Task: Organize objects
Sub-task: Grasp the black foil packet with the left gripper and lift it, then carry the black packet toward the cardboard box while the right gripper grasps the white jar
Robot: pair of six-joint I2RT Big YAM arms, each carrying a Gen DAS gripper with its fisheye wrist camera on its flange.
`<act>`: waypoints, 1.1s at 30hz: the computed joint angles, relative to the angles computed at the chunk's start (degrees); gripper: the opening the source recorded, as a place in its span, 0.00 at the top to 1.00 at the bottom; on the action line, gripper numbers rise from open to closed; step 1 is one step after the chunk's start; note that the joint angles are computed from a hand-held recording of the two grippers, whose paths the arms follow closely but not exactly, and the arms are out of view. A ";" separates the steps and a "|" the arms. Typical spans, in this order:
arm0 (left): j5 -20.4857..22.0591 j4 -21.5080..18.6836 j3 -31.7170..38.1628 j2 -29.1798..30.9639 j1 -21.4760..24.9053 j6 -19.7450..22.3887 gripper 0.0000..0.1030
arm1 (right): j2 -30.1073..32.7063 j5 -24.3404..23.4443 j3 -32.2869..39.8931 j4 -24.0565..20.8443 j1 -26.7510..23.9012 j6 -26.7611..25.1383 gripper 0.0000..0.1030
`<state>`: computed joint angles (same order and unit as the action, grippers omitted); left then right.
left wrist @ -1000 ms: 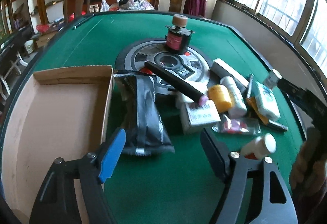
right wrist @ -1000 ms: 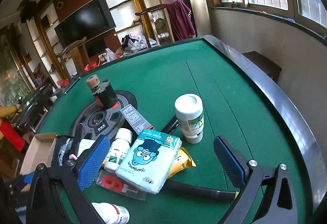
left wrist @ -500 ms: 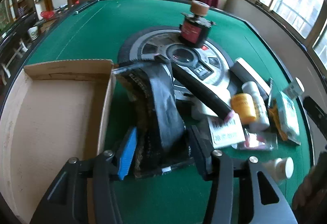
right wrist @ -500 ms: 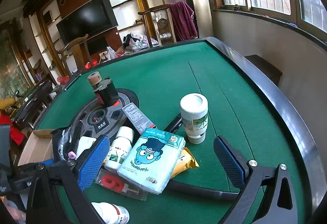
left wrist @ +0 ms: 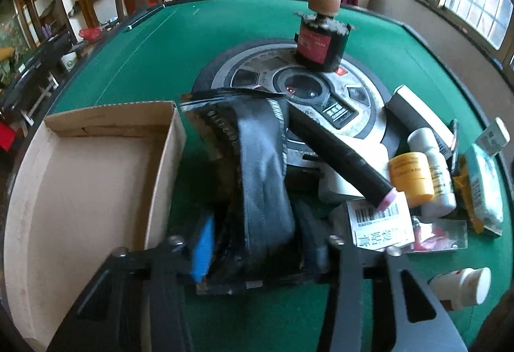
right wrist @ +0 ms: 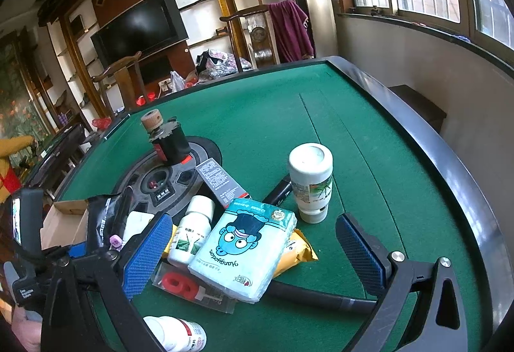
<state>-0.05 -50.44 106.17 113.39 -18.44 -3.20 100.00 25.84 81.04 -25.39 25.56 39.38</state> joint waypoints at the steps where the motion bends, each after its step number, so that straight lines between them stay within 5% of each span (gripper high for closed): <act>1: 0.33 0.20 -0.08 -0.25 0.11 -0.17 0.67 | 0.06 -0.07 0.06 -0.02 -0.04 -0.07 0.00; 13: 8.05 7.36 -13.89 -13.16 1.61 0.04 0.79 | 1.39 1.47 1.24 -0.85 0.35 -1.32 0.00; 18: 10.11 5.21 -17.63 -14.24 1.95 1.35 0.79 | 1.38 4.69 1.23 -0.75 1.90 -3.38 0.00; 21: 8.95 4.46 -17.09 -13.04 1.71 1.70 0.71 | -0.95 2.83 -1.52 0.82 3.09 -2.78 0.00; 24: 7.36 3.31 -15.17 -10.97 1.01 2.20 0.53 | -2.38 1.33 -3.19 0.32 4.75 -4.18 0.00; 27: 4.19 5.48 -16.16 -10.58 -0.06 3.00 0.51 | -2.11 -0.32 -2.90 -2.45 6.23 -6.76 0.00; 33: 7.95 8.83 -18.94 -13.16 1.27 2.58 0.75 | 0.06 -3.05 -0.95 -5.36 6.99 -8.61 0.00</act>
